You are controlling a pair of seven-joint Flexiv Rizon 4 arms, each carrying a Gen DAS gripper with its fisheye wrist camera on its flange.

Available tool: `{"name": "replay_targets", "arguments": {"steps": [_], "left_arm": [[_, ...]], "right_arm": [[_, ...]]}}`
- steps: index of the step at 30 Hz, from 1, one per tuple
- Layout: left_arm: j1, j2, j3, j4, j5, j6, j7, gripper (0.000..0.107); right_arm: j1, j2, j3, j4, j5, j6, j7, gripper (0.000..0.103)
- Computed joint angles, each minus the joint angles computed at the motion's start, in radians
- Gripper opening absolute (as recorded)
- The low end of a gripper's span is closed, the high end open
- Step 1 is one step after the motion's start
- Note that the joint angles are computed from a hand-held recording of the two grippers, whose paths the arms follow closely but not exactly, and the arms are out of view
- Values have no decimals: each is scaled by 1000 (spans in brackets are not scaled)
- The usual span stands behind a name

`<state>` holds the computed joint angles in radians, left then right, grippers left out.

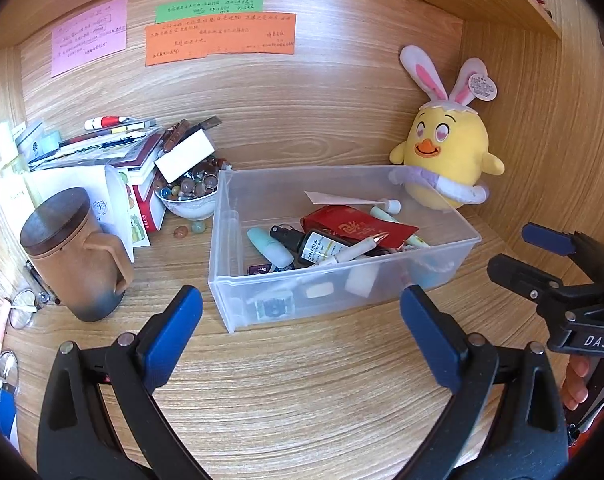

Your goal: Organize objects

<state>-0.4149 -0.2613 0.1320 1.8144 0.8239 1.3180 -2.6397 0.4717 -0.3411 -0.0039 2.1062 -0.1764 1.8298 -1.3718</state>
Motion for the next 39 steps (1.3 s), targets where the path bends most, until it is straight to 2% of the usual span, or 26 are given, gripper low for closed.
{"name": "replay_targets", "arguments": {"steps": [10, 21, 39], "left_arm": [[-2, -1, -3, -4, 6, -2, 1, 101], [-1, -11, 1, -3, -15, 12, 12, 101], [-10, -12, 11, -4, -18, 11, 12, 101]], "right_arm": [[14, 4, -8, 5, 7, -2, 4, 93], [-9, 0, 15, 0, -4, -9, 17, 94], [29, 3, -12, 7, 4, -10, 22, 96]]}}
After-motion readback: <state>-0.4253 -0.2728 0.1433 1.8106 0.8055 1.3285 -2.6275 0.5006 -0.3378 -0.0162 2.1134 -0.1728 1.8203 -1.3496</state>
